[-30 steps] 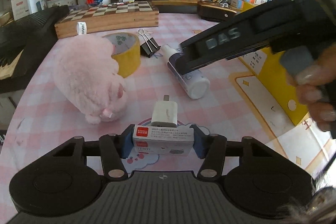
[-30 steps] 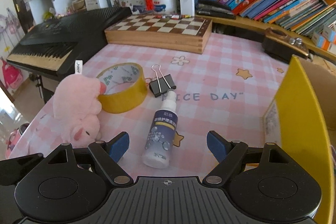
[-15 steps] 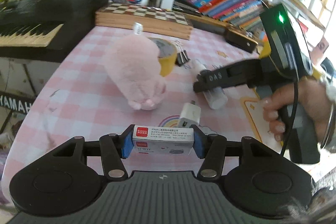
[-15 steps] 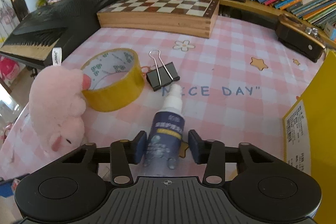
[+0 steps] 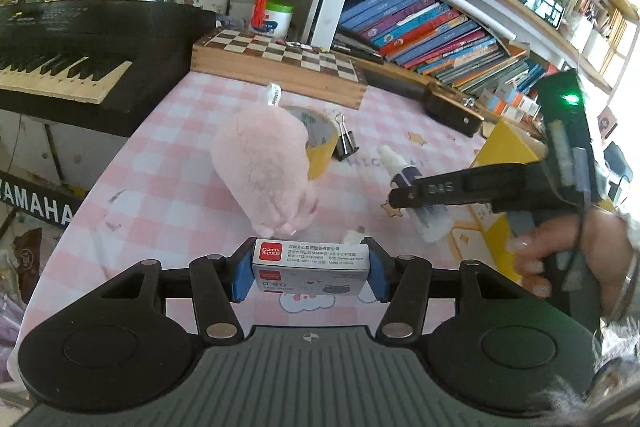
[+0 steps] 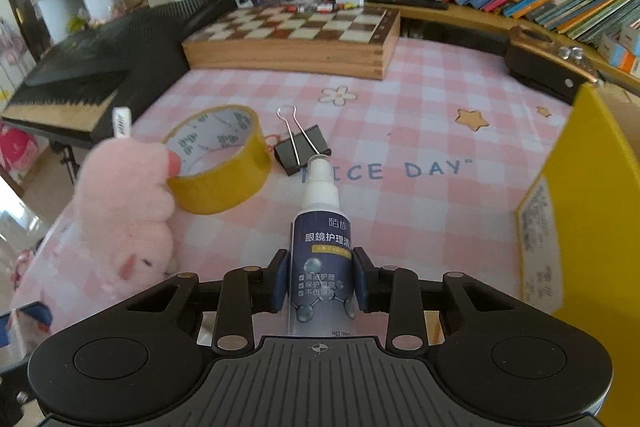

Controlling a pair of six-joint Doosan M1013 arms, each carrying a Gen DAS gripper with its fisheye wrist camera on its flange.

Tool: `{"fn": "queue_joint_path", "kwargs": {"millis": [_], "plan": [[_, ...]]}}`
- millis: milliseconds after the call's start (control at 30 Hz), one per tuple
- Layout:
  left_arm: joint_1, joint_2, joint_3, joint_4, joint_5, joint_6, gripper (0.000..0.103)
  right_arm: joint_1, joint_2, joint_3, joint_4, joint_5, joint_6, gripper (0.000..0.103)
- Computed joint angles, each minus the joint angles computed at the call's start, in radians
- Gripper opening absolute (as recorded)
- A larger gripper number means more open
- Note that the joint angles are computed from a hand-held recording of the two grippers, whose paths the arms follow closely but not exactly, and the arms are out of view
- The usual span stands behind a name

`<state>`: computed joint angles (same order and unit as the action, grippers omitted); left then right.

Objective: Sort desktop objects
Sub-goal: 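Carry the white box and spray bottle over the yellow box with both tools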

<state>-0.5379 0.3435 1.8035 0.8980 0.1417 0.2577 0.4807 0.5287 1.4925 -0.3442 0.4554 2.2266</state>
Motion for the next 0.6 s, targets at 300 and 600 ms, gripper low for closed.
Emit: {"fn": "queue_joint_path", "kwargs": {"millis": [300,600], "plan": [[-0.005,-0.032,0.020,-0.037,-0.013,0.072,0.052,0.014,-0.105,0.111,-0.107,-0.087,0.150,0.032],[-0.013,-0.086,0.073,0.150,-0.045,-0.078,0.052,0.055,-0.181,0.197,-0.266,-0.112,0.342,0.032]]}}
